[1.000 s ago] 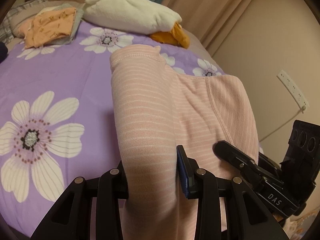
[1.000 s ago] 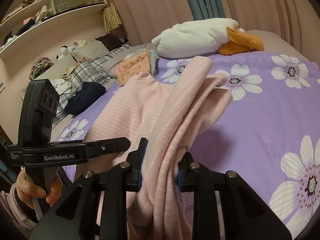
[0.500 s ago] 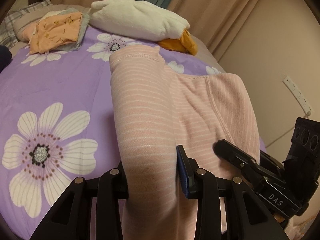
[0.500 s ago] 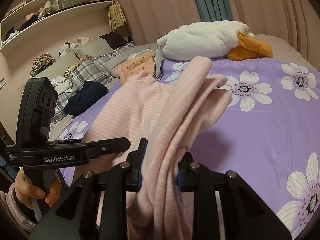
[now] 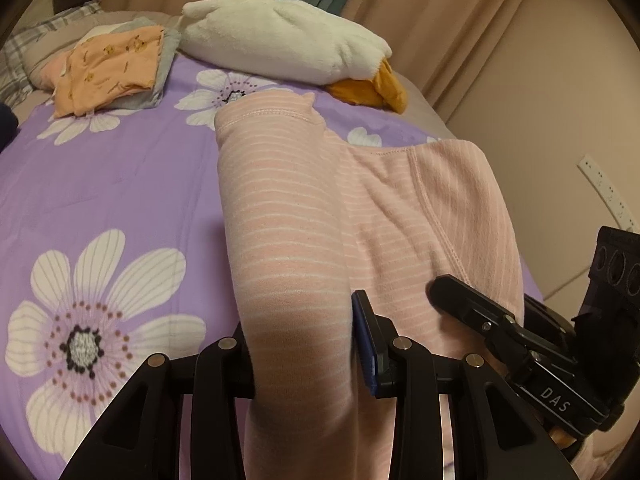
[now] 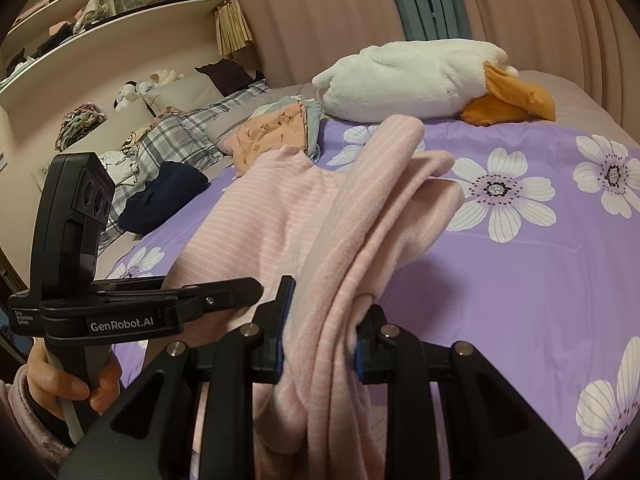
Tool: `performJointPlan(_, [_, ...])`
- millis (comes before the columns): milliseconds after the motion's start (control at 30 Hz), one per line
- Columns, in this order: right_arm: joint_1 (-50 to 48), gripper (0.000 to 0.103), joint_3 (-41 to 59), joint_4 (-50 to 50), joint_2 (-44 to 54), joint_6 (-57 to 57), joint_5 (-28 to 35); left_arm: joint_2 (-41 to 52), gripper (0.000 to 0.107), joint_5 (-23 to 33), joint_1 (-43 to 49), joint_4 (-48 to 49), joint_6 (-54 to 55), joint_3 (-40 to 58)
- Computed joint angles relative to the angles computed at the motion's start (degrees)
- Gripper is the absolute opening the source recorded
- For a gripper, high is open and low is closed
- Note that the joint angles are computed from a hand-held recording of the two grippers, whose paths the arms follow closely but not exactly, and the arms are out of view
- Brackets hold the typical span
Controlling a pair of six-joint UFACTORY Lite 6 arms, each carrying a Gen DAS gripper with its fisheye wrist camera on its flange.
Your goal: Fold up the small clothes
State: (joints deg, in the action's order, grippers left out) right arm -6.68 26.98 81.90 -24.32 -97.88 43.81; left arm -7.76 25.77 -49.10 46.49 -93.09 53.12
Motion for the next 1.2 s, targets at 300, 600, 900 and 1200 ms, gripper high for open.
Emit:
performJointPlan(300, [2.28,0.025,4.48,4.94,8.06,-4.35,-2.37,3.95,0.034,-4.30,5.83,-4.87,8.35,2.47])
performJointPlan(600, [4.08,0.025,8.89,9.26,16.10,-8.24,-4.23,8.65,0.034,-7.48,10.40,-11.61,17.69,5.35])
performJointPlan(900, [5.02,0.025,14.34,12.58,24.21,-11.14,-5.09,14.02,0.035,-9.47,14.24,-18.30,27.10,9.41])
performJointPlan(1200, [6.36,0.025,19.51,15.33,31.57,-12.97,-6.23,18.74,0.035,-10.71,17.23,-24.95,35.55,12.65])
